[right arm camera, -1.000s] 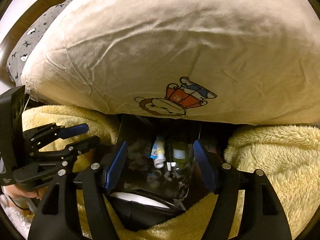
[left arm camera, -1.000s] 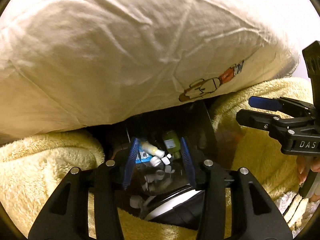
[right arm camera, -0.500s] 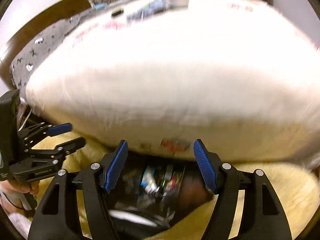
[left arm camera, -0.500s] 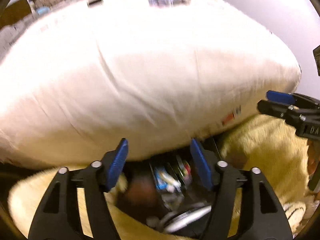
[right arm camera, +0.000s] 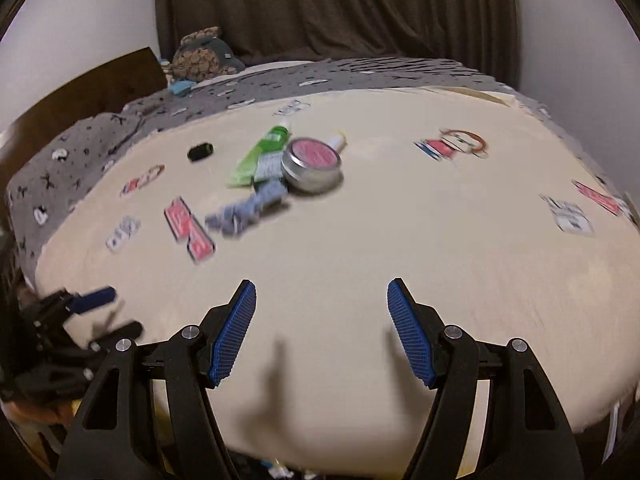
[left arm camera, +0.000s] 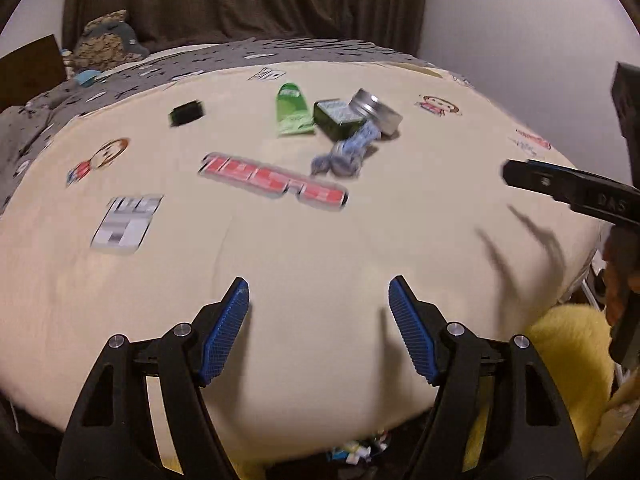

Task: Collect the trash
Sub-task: 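Move both open tools back over the remaining items on the bed, then grasp the blue cloth with the left tool while the right tool grasps the pink-lidded tin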

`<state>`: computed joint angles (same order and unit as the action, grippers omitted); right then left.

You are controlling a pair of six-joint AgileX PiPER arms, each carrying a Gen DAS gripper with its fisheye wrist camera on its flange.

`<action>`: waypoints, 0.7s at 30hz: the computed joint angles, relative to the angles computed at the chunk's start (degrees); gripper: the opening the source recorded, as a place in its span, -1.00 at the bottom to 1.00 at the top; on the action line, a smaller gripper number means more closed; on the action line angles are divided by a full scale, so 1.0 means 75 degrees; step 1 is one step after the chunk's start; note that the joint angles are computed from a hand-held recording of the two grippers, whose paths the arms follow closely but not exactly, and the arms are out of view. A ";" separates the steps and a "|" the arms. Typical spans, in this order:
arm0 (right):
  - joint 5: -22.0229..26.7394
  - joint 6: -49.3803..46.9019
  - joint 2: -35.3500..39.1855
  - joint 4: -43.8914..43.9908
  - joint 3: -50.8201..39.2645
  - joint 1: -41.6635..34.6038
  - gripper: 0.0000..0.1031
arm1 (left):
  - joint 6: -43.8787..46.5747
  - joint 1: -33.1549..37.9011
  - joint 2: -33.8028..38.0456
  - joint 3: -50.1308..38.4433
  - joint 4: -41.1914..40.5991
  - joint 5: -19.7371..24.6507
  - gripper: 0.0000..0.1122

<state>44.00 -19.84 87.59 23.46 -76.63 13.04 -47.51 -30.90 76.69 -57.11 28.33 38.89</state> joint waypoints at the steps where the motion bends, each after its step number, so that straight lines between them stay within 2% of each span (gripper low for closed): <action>1: 0.0091 -0.0106 0.0201 0.0117 -0.0232 -0.0057 0.44 | 0.0015 0.0047 0.0123 -0.0087 0.0040 -0.0049 0.22; 6: 0.0341 0.0667 0.1682 -0.0398 -0.2151 0.0293 0.52 | 0.0388 0.0480 0.1152 -0.1197 0.0083 -0.0130 0.22; 8: 0.0599 0.0891 0.2300 -0.0457 -0.3027 0.0347 0.63 | 0.0754 0.0642 0.1540 -0.1629 -0.0159 -0.0160 0.22; 11: 0.0895 0.1155 0.2962 -0.0601 -0.4020 0.0468 0.64 | 0.1288 0.0828 0.2074 -0.2225 -0.0556 -0.0168 0.22; 15: 0.1802 0.1689 0.4317 -0.0825 -0.6167 0.0582 0.67 | 0.1710 0.1014 0.2759 -0.2978 -0.0914 -0.0098 0.21; 21: 0.3093 0.2330 0.5967 -0.0761 -0.8704 0.0609 0.67 | 0.2191 0.1271 0.3319 -0.3515 -0.1386 -0.0109 0.19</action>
